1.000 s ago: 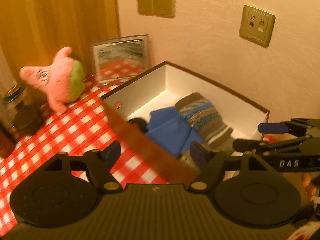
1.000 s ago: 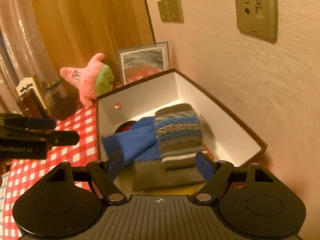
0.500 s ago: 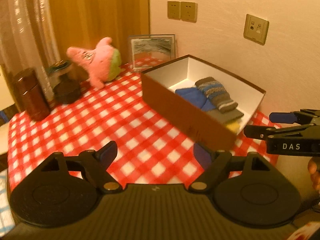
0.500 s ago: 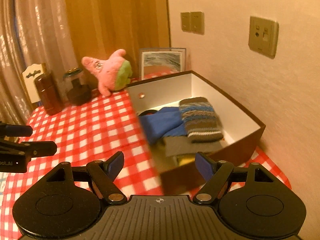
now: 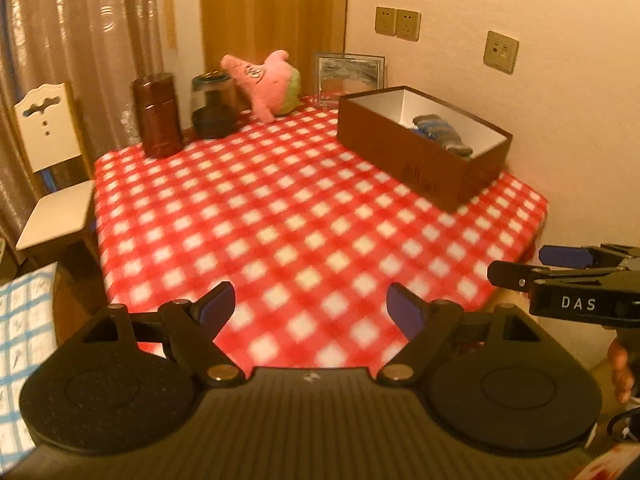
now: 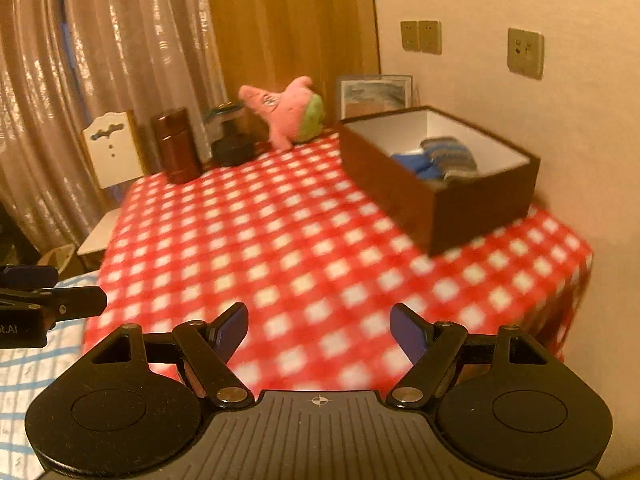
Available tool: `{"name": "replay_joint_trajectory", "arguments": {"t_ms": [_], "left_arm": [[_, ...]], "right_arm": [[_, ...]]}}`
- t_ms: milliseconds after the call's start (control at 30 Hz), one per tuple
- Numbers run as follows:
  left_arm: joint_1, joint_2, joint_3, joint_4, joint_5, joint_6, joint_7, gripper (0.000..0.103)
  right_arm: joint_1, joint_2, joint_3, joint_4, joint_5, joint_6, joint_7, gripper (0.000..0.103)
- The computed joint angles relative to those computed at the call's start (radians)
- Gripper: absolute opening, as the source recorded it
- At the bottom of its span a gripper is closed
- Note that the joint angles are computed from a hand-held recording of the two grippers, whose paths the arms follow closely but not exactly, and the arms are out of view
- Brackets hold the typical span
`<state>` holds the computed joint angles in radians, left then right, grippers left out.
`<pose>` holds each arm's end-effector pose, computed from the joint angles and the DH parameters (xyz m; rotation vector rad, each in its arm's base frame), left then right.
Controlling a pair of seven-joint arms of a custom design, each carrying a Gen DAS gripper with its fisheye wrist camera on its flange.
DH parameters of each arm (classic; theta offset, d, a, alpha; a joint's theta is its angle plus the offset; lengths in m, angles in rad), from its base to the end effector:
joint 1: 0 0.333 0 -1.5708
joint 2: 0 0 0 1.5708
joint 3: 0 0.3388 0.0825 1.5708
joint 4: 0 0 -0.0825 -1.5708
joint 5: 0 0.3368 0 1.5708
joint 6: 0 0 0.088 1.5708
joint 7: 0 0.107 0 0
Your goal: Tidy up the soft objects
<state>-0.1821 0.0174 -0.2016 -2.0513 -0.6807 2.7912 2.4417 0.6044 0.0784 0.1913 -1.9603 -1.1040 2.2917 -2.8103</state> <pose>0.5262 -0.1804 0.5510 -1.1039 2.3571 -1.0212 0.4110 0.3867 0.5159 -1.2593 1.9901 -0.7966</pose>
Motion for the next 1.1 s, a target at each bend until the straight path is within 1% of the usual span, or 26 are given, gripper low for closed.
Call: {"name": "replay_joint_trajectory", "arguments": {"t_ms": [67, 167, 233, 367, 500, 633, 733, 933, 1100], "left_arm": [[0.019, -0.084, 0.022, -0.093, -0.08, -0.014, 0.092, 0.082], [0.035, -0.196, 0.067, -0.207, -0.136, -0.054, 0.18, 0.082], [0.054, -0.258, 0.087, -0.26, -0.118, -0.091, 0.181, 0.081], [0.096, -0.378, 0.117, -0.33, -0.056, -0.196, 0.157, 0.081], [0.109, -0.479, 0.141, -0.375, -0.045, -0.265, 0.17, 0.081], [0.121, -0.552, 0.147, -0.409, -0.043, -0.306, 0.163, 0.081], [0.133, -0.591, 0.136, -0.429, -0.025, -0.325, 0.14, 0.081], [0.156, -0.664, 0.112, -0.47, 0.023, -0.357, 0.067, 0.081], [0.162, -0.729, 0.089, -0.509, 0.053, -0.374, -0.002, 0.081]], "right_arm": [[0.045, 0.018, 0.032, 0.02, -0.001, -0.058, 0.056, 0.078], [0.123, 0.057, 0.067, 0.071, 0.018, -0.147, 0.113, 0.078], [0.177, 0.079, 0.082, 0.104, 0.029, -0.198, 0.144, 0.078], [0.268, 0.116, 0.096, 0.187, 0.082, -0.296, 0.156, 0.078], [0.333, 0.126, 0.099, 0.242, 0.118, -0.373, 0.166, 0.078], [0.374, 0.123, 0.102, 0.264, 0.127, -0.418, 0.178, 0.078], [0.391, 0.116, 0.106, 0.265, 0.131, -0.437, 0.184, 0.078], [0.402, 0.076, 0.127, 0.22, 0.15, -0.427, 0.192, 0.078], [0.396, 0.037, 0.15, 0.17, 0.178, -0.395, 0.19, 0.078]]}}
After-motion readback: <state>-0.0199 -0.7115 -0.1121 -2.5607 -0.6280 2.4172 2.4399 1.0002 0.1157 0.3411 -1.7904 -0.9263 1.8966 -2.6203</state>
